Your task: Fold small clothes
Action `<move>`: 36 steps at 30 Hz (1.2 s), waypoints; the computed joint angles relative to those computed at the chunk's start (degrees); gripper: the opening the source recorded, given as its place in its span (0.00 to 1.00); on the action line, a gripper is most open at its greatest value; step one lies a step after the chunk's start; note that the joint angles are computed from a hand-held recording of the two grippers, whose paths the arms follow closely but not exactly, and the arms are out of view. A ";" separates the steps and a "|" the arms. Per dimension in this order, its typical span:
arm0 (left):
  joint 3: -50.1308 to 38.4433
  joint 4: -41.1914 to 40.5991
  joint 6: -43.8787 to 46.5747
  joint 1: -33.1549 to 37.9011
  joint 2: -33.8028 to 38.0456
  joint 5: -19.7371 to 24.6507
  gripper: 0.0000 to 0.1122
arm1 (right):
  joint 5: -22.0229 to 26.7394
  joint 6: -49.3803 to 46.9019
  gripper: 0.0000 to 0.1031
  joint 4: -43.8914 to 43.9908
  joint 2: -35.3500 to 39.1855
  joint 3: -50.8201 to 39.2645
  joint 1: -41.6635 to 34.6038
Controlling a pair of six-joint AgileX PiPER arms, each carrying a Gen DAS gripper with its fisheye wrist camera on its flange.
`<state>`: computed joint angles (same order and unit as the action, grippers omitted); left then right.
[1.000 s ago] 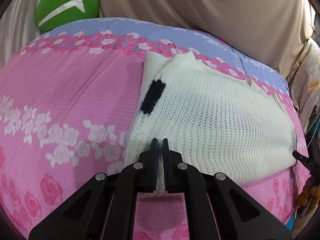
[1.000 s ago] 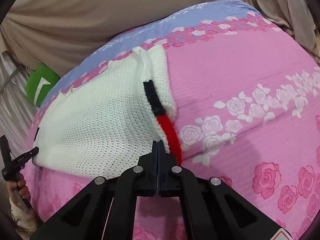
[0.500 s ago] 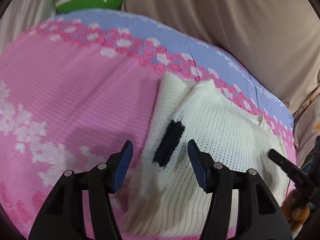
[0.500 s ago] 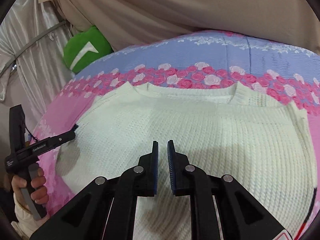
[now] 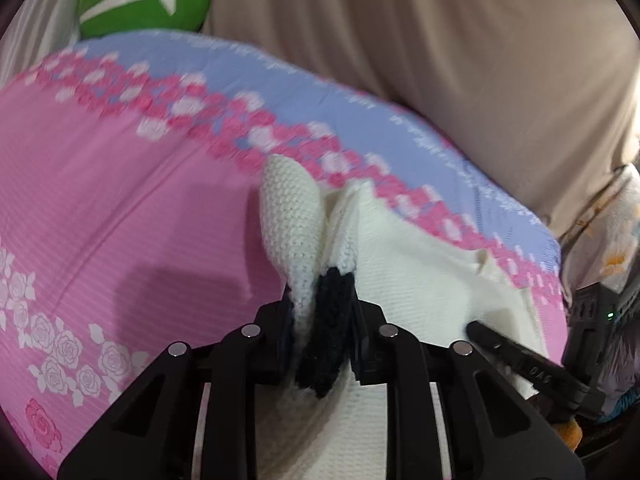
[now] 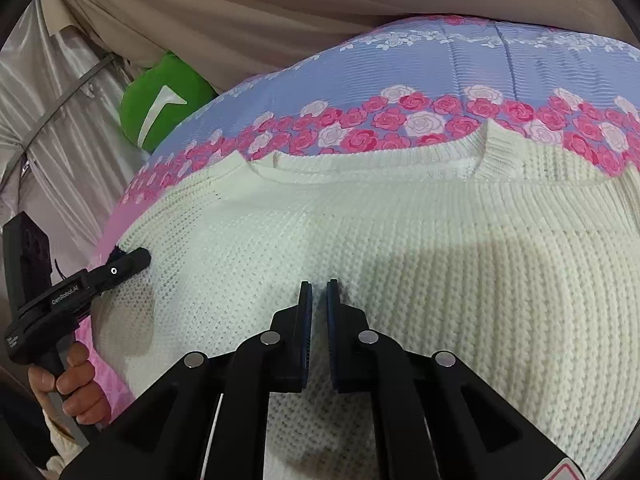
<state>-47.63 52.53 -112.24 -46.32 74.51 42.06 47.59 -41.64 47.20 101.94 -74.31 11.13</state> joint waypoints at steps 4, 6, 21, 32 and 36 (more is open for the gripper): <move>-9.49 3.27 1.93 -7.68 3.70 8.20 0.17 | 1.69 -8.61 0.19 6.42 -7.39 8.16 -5.34; -16.21 4.15 5.45 -10.64 7.72 10.06 0.17 | 3.11 -12.52 0.20 8.30 -10.50 11.98 -9.33; -62.13 -18.36 38.26 -11.82 46.04 8.75 0.22 | 12.76 -24.00 0.25 8.88 -14.69 20.29 -40.04; -31.76 0.32 15.82 -20.40 20.15 10.97 0.37 | 15.24 -23.30 0.55 13.91 -12.54 13.41 -34.84; -25.26 -2.26 11.80 -19.01 18.19 9.96 0.37 | 15.55 -18.88 0.58 13.75 -10.55 11.92 -31.46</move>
<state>-72.89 50.27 -100.44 -65.32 92.70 52.02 63.14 -60.52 60.94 91.39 -62.39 -20.32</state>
